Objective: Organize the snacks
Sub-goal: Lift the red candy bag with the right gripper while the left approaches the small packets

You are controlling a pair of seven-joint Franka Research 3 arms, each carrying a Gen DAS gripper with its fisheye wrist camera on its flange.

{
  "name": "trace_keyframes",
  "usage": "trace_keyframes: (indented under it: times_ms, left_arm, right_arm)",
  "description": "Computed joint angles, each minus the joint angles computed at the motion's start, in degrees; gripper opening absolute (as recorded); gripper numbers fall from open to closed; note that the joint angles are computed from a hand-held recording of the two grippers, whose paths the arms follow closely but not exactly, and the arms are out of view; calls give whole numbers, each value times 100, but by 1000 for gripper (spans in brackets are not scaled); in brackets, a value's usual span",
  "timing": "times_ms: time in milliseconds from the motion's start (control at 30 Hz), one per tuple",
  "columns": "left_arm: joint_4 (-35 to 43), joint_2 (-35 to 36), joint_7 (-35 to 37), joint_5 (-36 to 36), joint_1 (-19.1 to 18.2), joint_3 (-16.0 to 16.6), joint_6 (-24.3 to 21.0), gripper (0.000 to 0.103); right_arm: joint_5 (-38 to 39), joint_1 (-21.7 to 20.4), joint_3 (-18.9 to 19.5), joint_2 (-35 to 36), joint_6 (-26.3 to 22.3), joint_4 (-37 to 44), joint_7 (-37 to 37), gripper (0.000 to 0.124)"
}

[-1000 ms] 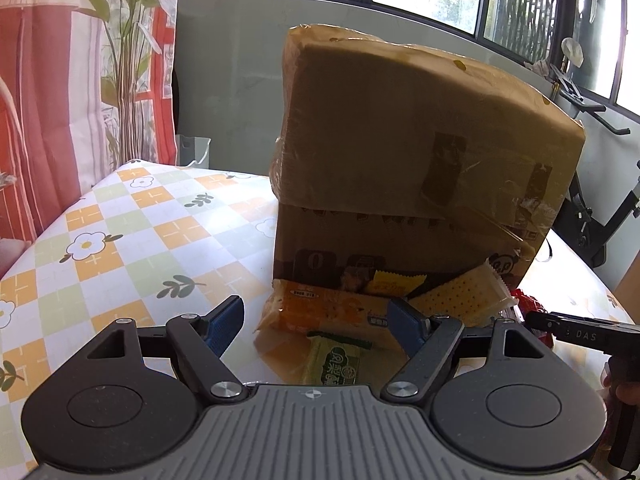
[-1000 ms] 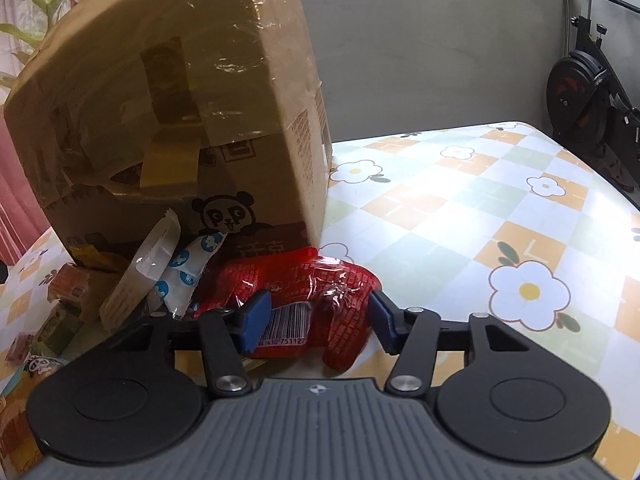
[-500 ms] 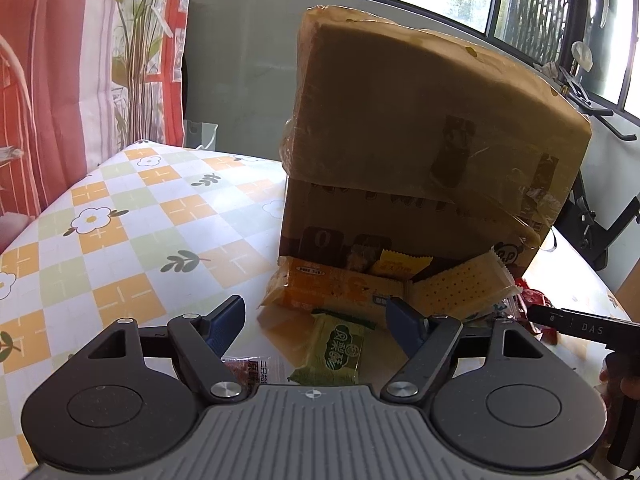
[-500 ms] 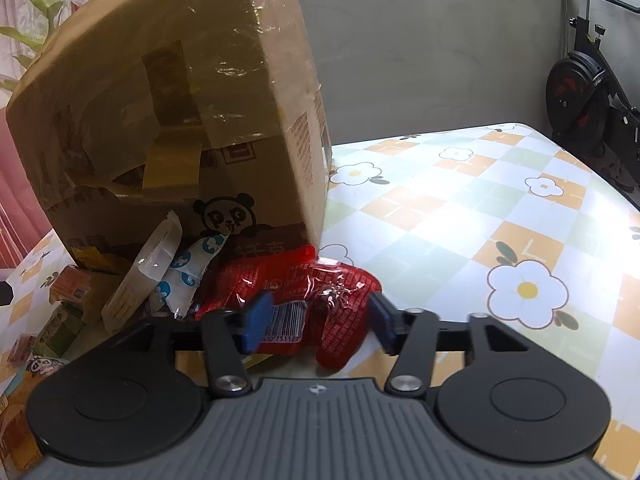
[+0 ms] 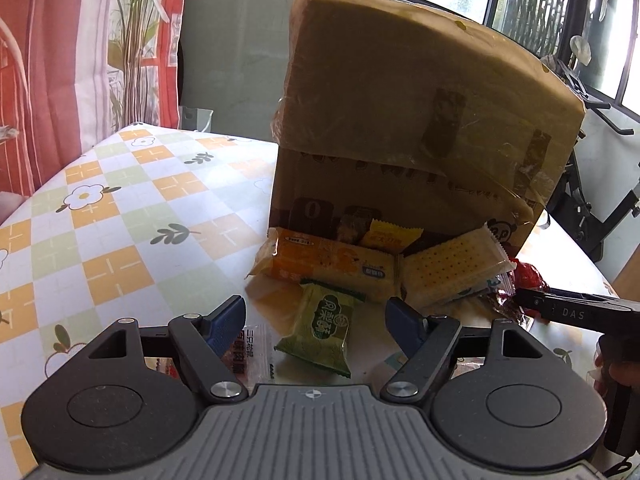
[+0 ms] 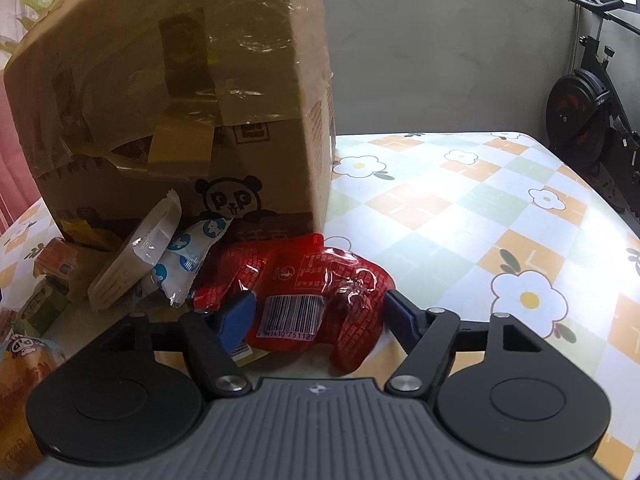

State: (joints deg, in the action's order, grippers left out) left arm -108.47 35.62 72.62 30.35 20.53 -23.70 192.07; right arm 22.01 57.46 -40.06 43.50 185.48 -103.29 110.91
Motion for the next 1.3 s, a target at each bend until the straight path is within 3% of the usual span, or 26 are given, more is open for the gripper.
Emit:
trace_keyframes:
  times_ms: [200, 300, 433, 567, 767, 933, 1067, 1300]
  left_arm:
    - [-22, 3, -13, -27, -14, 22, -38, 79]
    - [-35, 3, -7, -36, -9, 19, -2, 78]
    - [-15, 14, -60, -42, -42, 65, 54, 77]
    - [86, 60, -105, -52, -62, 93, 17, 75]
    - [305, 113, -36, -124, -196, 191, -133, 75]
    - [501, 142, 69, -227, -416, 363, -31, 74]
    - [726, 294, 128, -237, -186, 0, -209, 74]
    - [1045, 463, 402, -345, -300, 8, -333, 74]
  right_arm:
    - [105, -184, 274, -58, 228, -10, -186, 50]
    - [241, -427, 632, -211, 629, -161, -425, 40]
    - [462, -608, 949, -339, 1108, -330, -684, 36]
    - [698, -707, 1121, -382, 1229, -344, -936, 34]
    - [1137, -545, 1075, -378, 1322, -361, -1448, 32]
    - [1320, -811, 1422, -434, 1472, -318, -1732, 31]
    - [1446, -989, 1673, -523, 1552, -349, -2005, 31]
    - [1796, -1228, 2020, -590, 1595, -288, -2452, 31]
